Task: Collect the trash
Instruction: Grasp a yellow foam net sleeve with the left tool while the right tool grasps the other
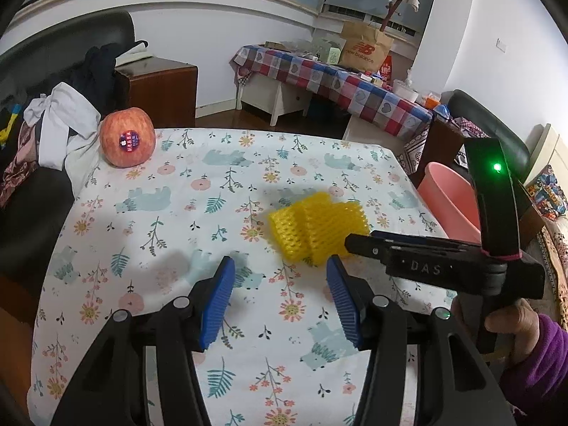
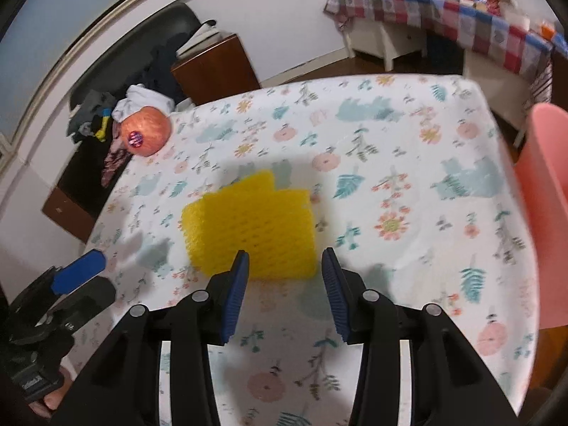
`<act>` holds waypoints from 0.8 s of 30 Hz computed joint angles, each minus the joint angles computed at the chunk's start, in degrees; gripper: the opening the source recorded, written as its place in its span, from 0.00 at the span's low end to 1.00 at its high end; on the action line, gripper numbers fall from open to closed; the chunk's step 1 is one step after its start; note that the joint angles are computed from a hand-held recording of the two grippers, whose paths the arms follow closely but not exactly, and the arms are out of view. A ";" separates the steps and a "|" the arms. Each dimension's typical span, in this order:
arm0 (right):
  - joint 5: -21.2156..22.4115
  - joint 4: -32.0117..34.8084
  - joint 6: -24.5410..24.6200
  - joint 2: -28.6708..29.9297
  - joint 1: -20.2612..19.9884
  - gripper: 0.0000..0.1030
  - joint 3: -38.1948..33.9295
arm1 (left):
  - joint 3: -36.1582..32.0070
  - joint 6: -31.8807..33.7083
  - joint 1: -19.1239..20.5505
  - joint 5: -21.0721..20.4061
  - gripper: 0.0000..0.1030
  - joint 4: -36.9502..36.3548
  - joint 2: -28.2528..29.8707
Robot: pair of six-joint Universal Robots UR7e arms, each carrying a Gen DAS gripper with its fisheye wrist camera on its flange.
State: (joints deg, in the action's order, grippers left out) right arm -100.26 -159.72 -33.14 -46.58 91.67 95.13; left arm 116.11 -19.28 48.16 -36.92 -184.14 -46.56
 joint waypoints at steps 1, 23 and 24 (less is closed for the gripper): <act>0.02 -0.60 -0.92 -0.01 0.07 0.42 0.43 | -0.14 0.10 0.14 -0.07 0.51 0.18 0.01; 3.78 -4.79 -0.77 -9.26 -3.34 0.05 8.62 | -8.54 5.78 4.29 -0.14 0.51 5.63 3.00; 3.69 -4.79 -0.55 -9.56 -3.60 0.05 8.93 | -9.56 6.33 4.60 0.13 0.51 6.57 3.56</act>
